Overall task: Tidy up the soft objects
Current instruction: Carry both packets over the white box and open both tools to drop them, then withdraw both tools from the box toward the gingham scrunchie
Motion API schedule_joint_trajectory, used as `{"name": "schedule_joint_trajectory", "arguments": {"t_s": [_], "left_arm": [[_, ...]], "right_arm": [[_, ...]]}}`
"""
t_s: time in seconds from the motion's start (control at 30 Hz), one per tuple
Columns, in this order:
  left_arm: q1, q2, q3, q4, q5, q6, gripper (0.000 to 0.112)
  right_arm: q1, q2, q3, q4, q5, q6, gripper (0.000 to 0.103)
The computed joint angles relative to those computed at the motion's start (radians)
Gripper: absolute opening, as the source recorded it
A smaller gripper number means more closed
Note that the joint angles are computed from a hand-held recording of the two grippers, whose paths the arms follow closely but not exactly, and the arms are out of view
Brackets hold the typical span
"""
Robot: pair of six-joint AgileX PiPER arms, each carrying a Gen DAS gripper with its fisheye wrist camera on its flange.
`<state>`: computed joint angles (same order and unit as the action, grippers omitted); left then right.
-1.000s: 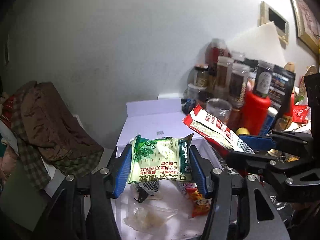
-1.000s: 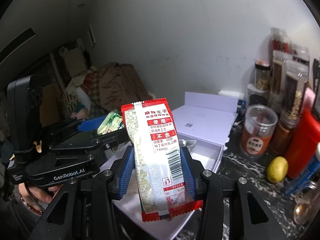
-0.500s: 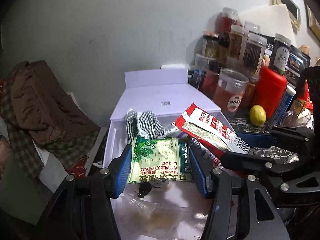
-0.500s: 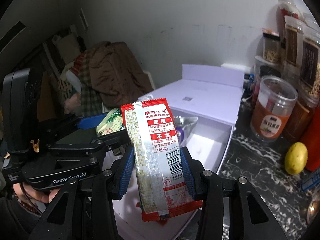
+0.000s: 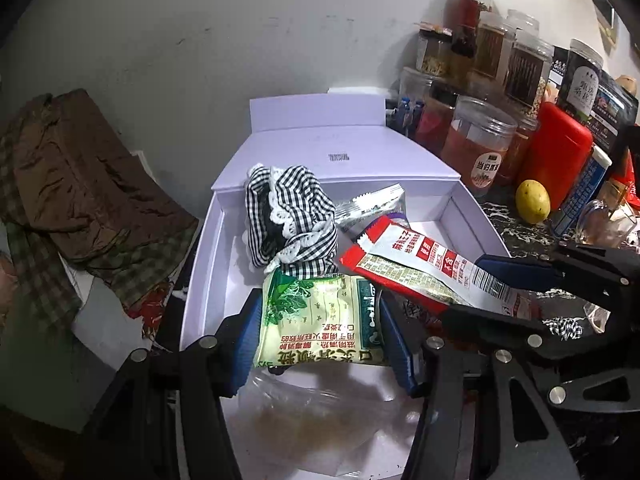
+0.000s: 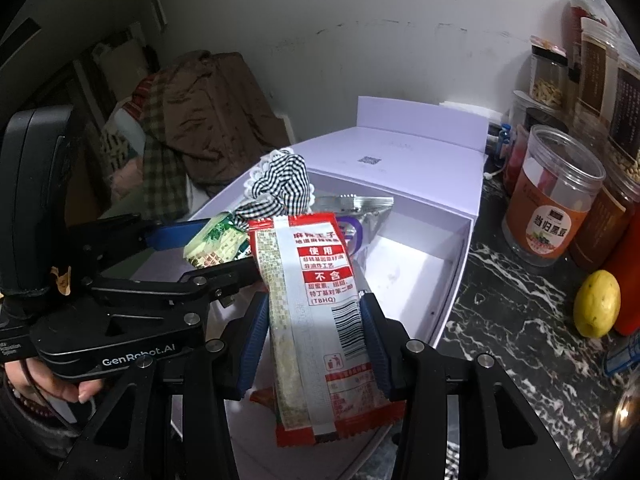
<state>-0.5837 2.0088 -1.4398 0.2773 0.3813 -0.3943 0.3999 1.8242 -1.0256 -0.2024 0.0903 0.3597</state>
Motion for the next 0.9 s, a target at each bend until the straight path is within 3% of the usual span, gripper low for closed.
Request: {"name": "schedule_joint_trajectory", "arguments": {"t_s": [0.13,0.27,0.33,0.37,0.9], "left_arm": [[0.002,0.005,-0.017,-0.025,0.028,0.019,0.056],[0.001,0.028,-0.066,-0.052,0.109,0.023,0.062],[-0.004,0.031,-0.074,-0.025,0.133,-0.015,0.077],[-0.008,0.025,-0.066,-0.002,0.131,-0.041,0.079],[-0.088,-0.153,0.014,0.234,0.142,-0.274,0.079]], "right_arm": [[0.005,-0.001,-0.007,-0.106,0.022,0.107,0.047],[0.004,-0.007,-0.014,-0.069,0.051,0.073,0.047],[0.004,-0.020,-0.007,-0.099,0.055,0.101,0.051],[0.006,-0.029,0.000,-0.142,0.055,0.144,0.052],[0.061,-0.267,0.090,-0.570,0.142,0.559,0.054]]}}
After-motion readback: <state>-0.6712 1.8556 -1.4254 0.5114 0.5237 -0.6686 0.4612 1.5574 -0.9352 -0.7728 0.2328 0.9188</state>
